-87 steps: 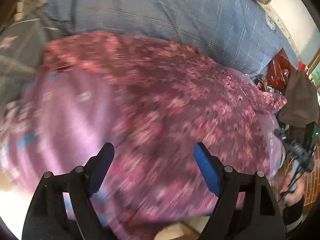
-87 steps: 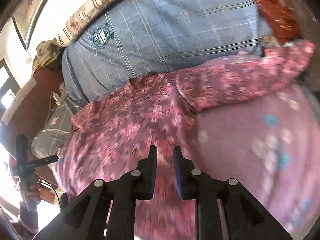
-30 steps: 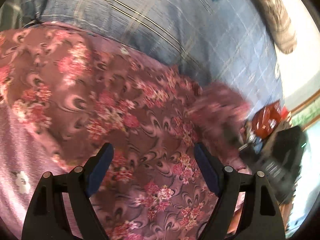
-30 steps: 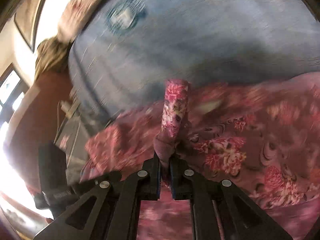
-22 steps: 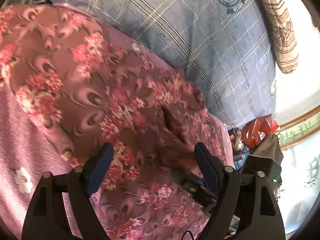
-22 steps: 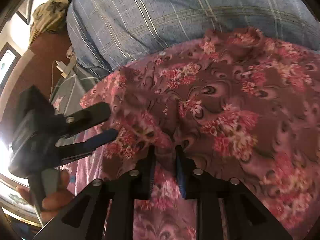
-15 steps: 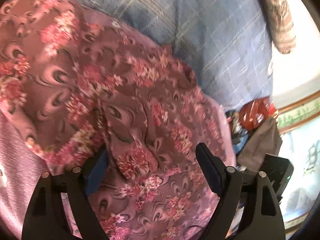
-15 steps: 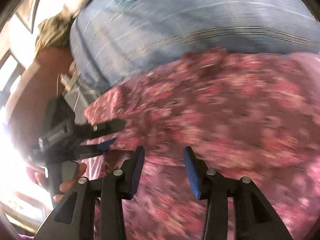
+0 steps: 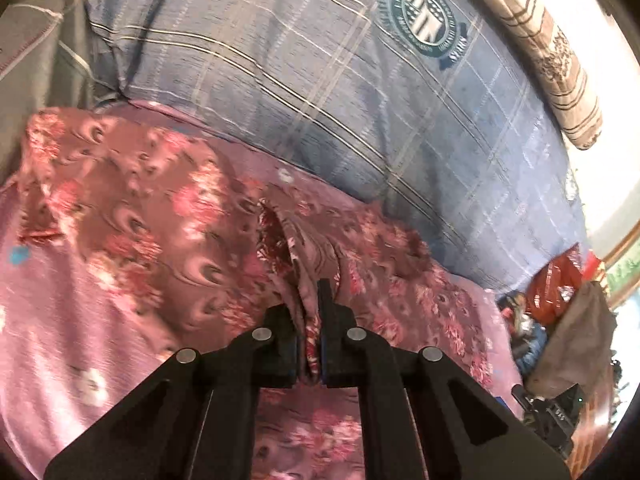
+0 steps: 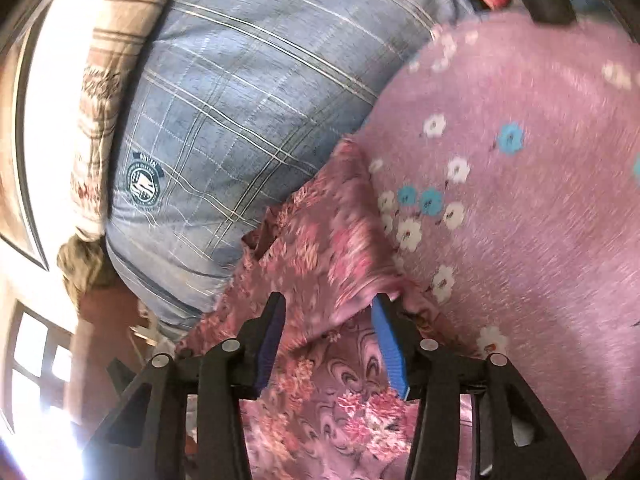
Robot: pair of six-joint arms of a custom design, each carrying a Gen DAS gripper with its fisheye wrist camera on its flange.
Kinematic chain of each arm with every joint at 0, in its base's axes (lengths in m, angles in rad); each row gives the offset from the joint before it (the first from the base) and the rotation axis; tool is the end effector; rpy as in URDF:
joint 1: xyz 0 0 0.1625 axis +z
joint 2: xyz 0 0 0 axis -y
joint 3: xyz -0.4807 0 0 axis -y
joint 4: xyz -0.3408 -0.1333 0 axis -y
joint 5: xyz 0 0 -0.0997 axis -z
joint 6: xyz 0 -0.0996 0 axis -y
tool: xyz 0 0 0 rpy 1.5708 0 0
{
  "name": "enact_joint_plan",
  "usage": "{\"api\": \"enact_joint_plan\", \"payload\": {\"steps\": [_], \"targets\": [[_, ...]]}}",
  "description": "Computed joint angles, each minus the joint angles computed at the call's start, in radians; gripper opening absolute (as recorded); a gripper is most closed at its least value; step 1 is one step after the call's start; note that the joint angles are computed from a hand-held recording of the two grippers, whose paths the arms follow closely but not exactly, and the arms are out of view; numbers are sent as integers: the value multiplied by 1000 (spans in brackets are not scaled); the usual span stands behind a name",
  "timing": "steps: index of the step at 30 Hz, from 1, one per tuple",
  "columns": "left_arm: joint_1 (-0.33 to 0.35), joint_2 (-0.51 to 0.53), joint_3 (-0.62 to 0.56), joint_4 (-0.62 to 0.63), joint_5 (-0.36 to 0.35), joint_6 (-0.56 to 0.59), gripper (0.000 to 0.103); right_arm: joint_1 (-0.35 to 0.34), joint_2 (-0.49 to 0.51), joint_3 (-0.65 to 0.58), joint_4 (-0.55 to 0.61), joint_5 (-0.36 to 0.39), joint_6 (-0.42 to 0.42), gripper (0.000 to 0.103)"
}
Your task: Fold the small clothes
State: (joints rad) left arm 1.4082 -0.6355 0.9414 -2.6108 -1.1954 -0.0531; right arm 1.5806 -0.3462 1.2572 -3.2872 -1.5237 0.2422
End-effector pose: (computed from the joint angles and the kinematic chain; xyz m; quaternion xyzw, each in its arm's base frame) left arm 0.0303 -0.8642 0.3432 -0.0167 0.9193 -0.3693 0.1352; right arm 0.1458 -0.8005 0.0593 0.0975 0.9146 -0.3860 0.0707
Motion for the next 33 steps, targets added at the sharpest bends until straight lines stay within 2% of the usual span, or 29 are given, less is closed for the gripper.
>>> {"api": "enact_joint_plan", "payload": {"steps": [4,5,6,7,8,9,10,11,13,14,16,17,19,21,23,24,25,27,29,31,33], "targets": [[16,17,-46,64,-21,-35,5,-17,50,-90,77,96,69,50],[19,19,-52,70,-21,-40,5,-14,59,-112,102,82,71,51],[22,19,-54,73,-28,-44,5,-6,71,-130,103,35,85,50],[23,19,-54,72,-34,-46,5,-6,84,-146,81,22,108,49],[23,20,-52,66,-39,-45,5,-9,92,-153,57,23,132,39],[22,20,-49,62,-36,-44,5,-13,98,-163,32,35,152,7],[22,20,-47,60,-34,-37,5,-12,97,-166,6,34,145,5],[20,26,-55,78,-30,-34,5,-3,91,-158,-49,2,109,4],[18,45,-92,169,-3,-35,9,15,80,-148,-100,-91,25,4],[15,61,-119,223,25,-37,9,17,75,-148,-85,-122,7,4],[5,99,-176,331,119,-39,9,9,65,-149,9,-181,26,4],[4,102,-181,346,132,-40,9,3,58,-141,53,-188,38,4],[15,81,-174,361,80,-62,11,-7,40,-88,41,-165,55,5],[28,38,-119,273,22,-85,13,13,14,-37,20,-227,49,13],[32,-1,-38,106,10,-93,23,35,3,-14,-3,-257,14,13],[32,-10,-19,61,7,-87,36,46,2,-12,-24,-251,-30,15],[30,-17,-3,21,-2,-74,45,61,5,-23,-29,-251,-71,17],[25,-18,12,-6,-20,-49,49,92,29,-85,-5,-243,-166,31],[20,-9,5,37,-30,-19,51,126,77,-197,82,-244,-270,39],[7,11,-8,83,4,17,51,153,132,-316,177,-272,-338,39],[-9,36,-20,116,94,53,51,172,208,-470,294,-309,-392,39]]}}
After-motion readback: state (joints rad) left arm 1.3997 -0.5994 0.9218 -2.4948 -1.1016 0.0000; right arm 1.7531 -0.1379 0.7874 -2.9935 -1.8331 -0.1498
